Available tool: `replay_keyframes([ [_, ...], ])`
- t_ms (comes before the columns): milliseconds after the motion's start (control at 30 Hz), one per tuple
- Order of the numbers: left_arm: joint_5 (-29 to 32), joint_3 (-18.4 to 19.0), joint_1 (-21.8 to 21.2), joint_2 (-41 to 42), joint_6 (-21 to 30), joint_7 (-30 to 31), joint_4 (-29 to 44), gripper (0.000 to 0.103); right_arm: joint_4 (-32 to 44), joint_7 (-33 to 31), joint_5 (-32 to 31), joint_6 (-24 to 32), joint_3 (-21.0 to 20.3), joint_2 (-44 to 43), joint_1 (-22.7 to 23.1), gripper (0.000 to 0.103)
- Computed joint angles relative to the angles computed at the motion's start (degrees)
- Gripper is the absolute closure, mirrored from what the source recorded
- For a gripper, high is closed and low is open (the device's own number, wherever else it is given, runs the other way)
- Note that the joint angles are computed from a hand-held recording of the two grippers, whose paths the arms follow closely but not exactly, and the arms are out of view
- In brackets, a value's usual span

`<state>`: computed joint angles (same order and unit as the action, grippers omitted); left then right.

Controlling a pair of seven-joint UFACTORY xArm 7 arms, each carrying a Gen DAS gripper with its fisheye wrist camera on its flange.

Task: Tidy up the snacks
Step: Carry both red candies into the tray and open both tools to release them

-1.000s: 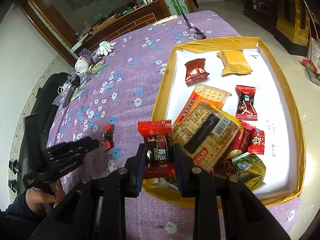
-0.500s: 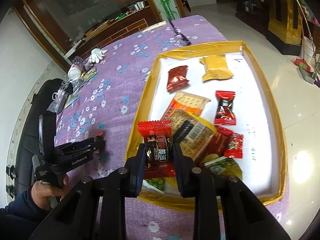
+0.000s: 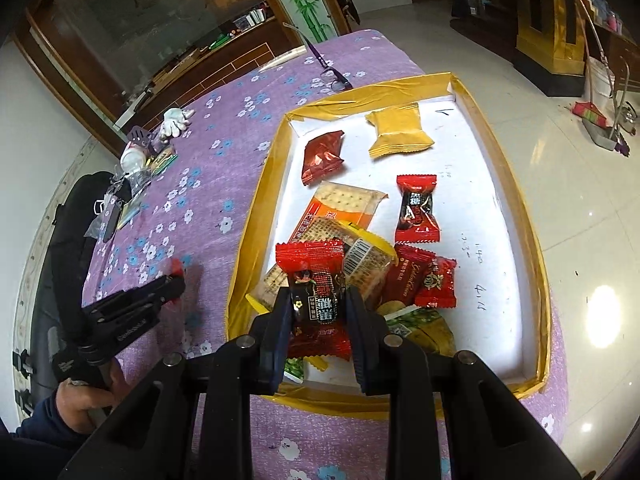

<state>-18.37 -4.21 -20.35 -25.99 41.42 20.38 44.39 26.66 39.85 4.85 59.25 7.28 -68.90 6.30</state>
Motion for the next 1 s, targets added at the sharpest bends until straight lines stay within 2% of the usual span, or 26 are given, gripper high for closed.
replay_keyframes([
  [167, -1.73, -0.46, -2.74, -0.19, 0.81, 2.66, 2.33, 0.077, -0.76, 0.8, -0.31, 1.21, -0.48, -1.59, -0.94, 0.077],
  [600, -2.84, -5.56, -10.42, 1.3, 0.39, 9.04, 4.21, 0.077, -2.3, 1.57, -1.78, 6.41, -2.43, -6.04, -4.38, 0.077],
  [1000, 0.9, -8.79, -13.26, 4.47, -4.17, 7.03, 4.36, 0.077, -4.17, -1.38, -1.78, 8.42, -4.84, -7.45, -6.23, 0.077],
])
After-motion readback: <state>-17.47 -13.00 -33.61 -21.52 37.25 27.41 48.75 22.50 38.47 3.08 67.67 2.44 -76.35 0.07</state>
